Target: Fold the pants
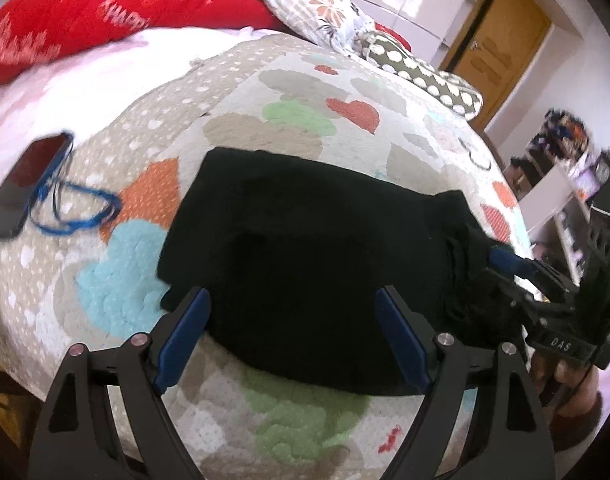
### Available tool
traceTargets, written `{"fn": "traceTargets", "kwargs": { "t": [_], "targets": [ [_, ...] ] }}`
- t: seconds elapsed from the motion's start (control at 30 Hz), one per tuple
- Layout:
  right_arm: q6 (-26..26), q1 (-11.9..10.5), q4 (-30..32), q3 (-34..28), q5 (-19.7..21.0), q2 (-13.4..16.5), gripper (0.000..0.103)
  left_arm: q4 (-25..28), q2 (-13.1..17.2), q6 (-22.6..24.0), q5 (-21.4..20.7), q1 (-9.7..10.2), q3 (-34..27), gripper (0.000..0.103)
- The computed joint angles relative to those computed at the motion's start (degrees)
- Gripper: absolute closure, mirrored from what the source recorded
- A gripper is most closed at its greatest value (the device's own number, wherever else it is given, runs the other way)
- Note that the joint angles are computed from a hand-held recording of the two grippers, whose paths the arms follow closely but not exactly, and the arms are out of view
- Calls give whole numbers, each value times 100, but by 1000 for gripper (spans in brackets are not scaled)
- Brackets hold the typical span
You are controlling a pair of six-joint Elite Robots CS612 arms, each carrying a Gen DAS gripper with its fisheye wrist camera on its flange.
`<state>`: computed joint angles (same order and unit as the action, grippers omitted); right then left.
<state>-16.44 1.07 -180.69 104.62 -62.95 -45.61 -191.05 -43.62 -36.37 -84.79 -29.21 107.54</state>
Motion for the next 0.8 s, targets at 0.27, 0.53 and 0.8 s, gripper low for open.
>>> {"fn": "traceTargets", "kwargs": {
  "t": [0.27, 0.53, 0.8],
  "targets": [
    [-151, 168, 554, -470, 696, 138, 23, -720, 34, -755, -438, 204, 330, 16],
    [-979, 615, 1518, -1233, 632, 377, 20, -1027, 260, -1147, -988, 282, 246, 16],
    [-1533, 965, 2380, -2064, 227, 744, 19, -1126, 433, -1306, -997, 296, 67, 14]
  ]
}}
